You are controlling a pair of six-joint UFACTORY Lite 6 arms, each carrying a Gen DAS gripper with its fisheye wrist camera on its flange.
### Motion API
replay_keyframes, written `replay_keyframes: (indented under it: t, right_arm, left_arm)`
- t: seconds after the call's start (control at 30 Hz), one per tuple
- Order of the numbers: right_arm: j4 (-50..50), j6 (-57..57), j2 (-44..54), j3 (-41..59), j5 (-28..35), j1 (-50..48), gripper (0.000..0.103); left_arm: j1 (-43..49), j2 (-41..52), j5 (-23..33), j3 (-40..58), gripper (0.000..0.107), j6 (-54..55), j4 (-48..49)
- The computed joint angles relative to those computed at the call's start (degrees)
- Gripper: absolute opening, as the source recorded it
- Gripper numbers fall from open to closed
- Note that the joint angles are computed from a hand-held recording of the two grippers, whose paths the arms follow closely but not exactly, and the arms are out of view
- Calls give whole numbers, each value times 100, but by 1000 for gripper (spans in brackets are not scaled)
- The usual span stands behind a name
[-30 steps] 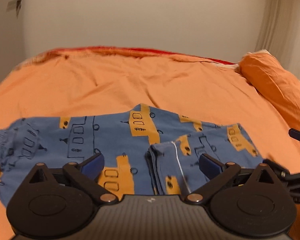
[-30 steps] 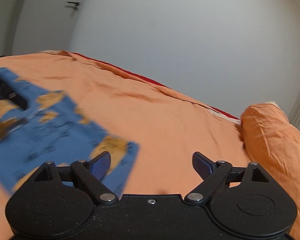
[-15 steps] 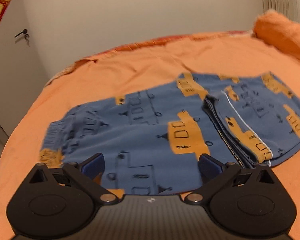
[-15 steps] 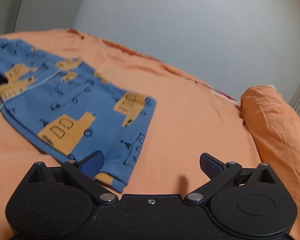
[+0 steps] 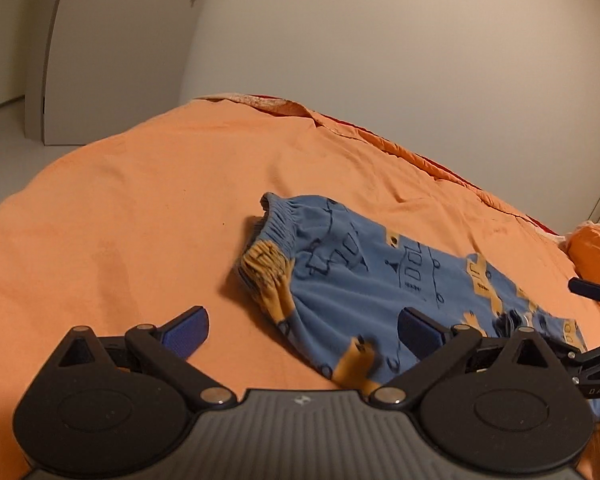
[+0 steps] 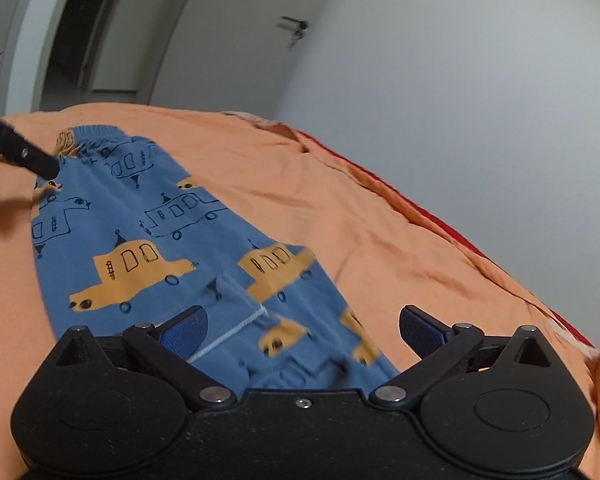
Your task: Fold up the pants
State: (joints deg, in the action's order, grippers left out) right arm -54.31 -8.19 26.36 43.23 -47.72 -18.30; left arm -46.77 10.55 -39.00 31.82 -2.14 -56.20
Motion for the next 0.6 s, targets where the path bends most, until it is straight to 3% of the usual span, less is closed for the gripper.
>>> replay_keyframes:
  t: [0.17, 0.2, 0.23, 0.33, 0.37, 0.5, 0.6]
  right_arm:
    - [-123, 300, 323, 350, 99, -38, 102]
    - [-129, 356, 296, 290, 59, -95, 102]
    - [-219, 493, 259, 231, 19, -175, 102]
    - [-298, 636, 337, 108, -69, -310, 102]
    - [-128, 429, 435, 57, -102, -304, 102]
    - [-139, 589, 681, 81, -309, -434, 102]
    - [-246, 729, 750, 137, -342, -484, 102]
  left_arm:
    - [750, 339, -126, 17, 101, -1627, 1719]
    - [818, 376, -115, 57, 96, -1690, 1724]
    - [830, 440, -34, 193, 85, -1513, 1489]
    - [569, 808, 188, 989, 62, 104, -170]
    - [449, 967, 138, 1289, 60, 703, -770]
    - [-237, 1508, -547, 2326, 60, 3102, -2712]
    - [-632, 1850, -1073, 2830, 71, 4224, -3227]
